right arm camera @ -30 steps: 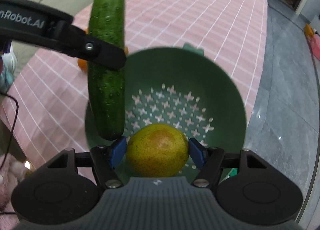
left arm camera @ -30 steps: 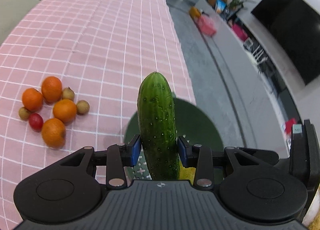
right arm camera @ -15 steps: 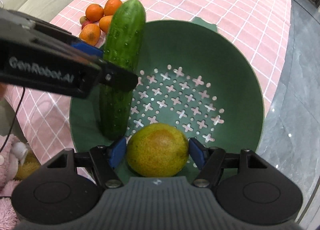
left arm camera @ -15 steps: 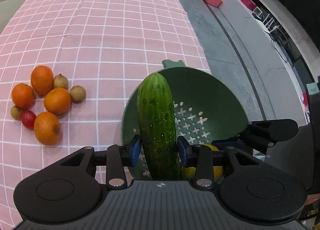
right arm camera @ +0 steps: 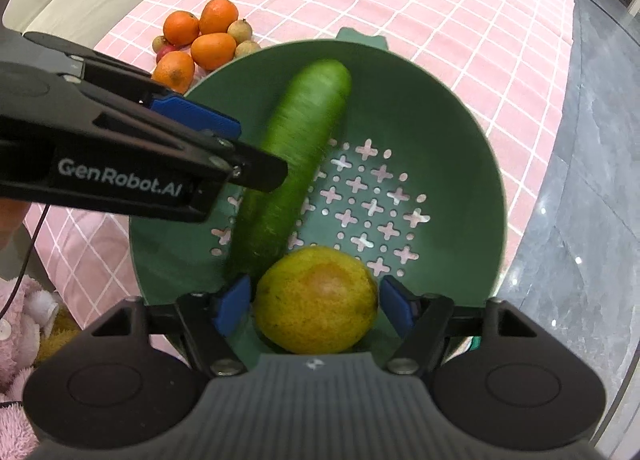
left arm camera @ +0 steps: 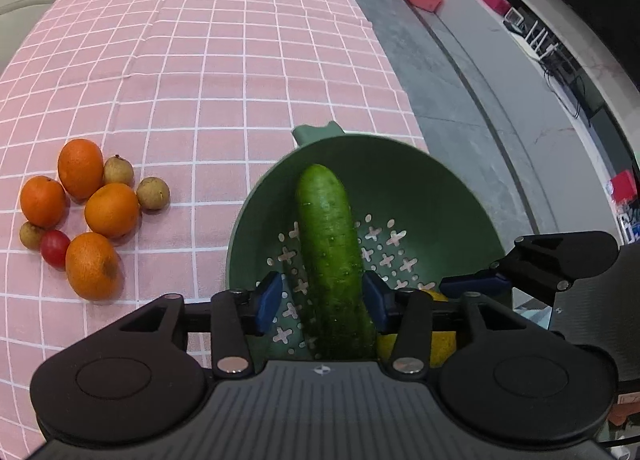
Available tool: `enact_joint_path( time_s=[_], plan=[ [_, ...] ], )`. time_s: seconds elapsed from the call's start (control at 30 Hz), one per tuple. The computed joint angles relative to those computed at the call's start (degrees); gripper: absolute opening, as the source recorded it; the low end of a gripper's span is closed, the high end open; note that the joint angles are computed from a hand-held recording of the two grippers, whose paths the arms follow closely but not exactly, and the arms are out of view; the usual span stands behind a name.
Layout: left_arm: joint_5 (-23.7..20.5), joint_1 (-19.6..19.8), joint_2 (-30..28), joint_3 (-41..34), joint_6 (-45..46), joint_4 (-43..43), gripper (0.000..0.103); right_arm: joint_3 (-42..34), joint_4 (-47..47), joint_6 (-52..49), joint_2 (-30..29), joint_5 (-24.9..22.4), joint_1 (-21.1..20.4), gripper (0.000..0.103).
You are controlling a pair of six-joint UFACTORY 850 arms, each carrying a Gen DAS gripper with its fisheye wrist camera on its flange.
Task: Organize fruits
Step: 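Open both tools to drop cucumber and pear into the colander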
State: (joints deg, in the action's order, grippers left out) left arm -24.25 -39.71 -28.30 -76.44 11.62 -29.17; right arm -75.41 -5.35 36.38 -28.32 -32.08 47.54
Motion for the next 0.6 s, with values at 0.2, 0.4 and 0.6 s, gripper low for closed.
enact_joint_path(
  time_s=[0.2, 0.4, 0.6],
  plan=[
    [0.5, 0.8, 2.6, 2.0, 6.3, -7.1, 0.056, -0.6, -4.0, 4.3, 0.4, -1.4, 1.0, 0.077],
    [3.2, 1.4, 7.1, 5.5, 8.9, -8.0, 0.058, -0.7, -13.7, 16.9, 2.4, -1.7, 3.0, 0.079],
    [7.0, 2.8, 12.1, 9.8, 3.1, -3.7, 0.058, -2.9, -26.0, 34.6, 2.5, -2.1, 5.8, 0.08]
  ],
)
